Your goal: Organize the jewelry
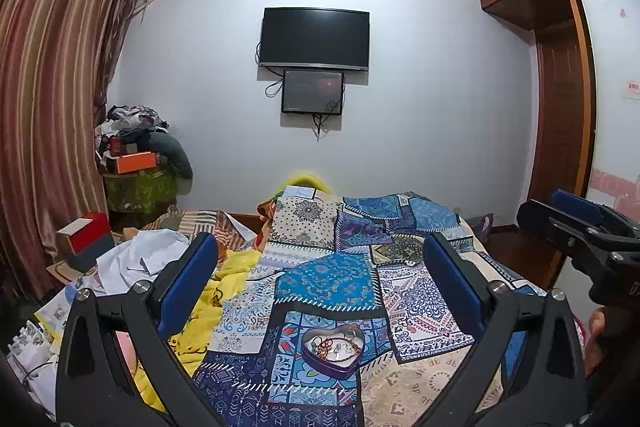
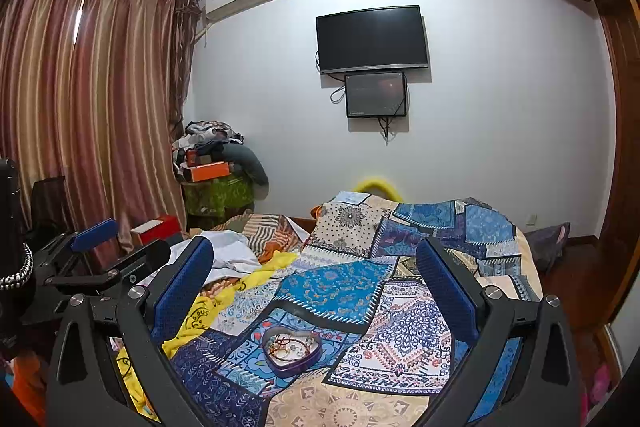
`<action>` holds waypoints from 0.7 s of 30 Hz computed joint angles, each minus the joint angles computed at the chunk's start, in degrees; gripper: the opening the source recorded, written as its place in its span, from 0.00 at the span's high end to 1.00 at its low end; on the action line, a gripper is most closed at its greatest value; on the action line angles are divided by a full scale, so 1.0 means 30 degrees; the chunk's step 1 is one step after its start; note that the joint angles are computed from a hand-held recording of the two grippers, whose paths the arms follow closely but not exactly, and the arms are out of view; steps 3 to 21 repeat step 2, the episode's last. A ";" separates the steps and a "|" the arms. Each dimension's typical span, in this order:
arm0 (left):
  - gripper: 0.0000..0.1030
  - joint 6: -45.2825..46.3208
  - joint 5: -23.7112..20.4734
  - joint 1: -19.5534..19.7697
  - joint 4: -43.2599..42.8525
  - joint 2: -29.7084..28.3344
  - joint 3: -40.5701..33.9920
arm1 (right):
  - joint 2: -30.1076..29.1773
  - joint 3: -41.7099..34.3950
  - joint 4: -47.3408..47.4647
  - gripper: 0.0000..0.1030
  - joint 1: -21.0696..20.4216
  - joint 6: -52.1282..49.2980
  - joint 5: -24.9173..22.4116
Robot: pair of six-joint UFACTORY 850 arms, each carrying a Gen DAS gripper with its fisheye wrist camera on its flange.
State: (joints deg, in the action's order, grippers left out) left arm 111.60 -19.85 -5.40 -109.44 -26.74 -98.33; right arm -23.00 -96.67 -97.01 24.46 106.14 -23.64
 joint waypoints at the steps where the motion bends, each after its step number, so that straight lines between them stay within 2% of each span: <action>1: 0.00 0.0032 0.0024 -0.0018 -0.0023 -0.0003 -0.0012 | -0.0003 0.0014 0.0001 0.02 -0.0015 0.0020 0.0008; 21: 0.00 0.0031 0.0029 -0.0014 -0.0006 -0.0013 -0.0029 | -0.0021 0.0007 0.0030 0.02 -0.0010 0.0009 0.0005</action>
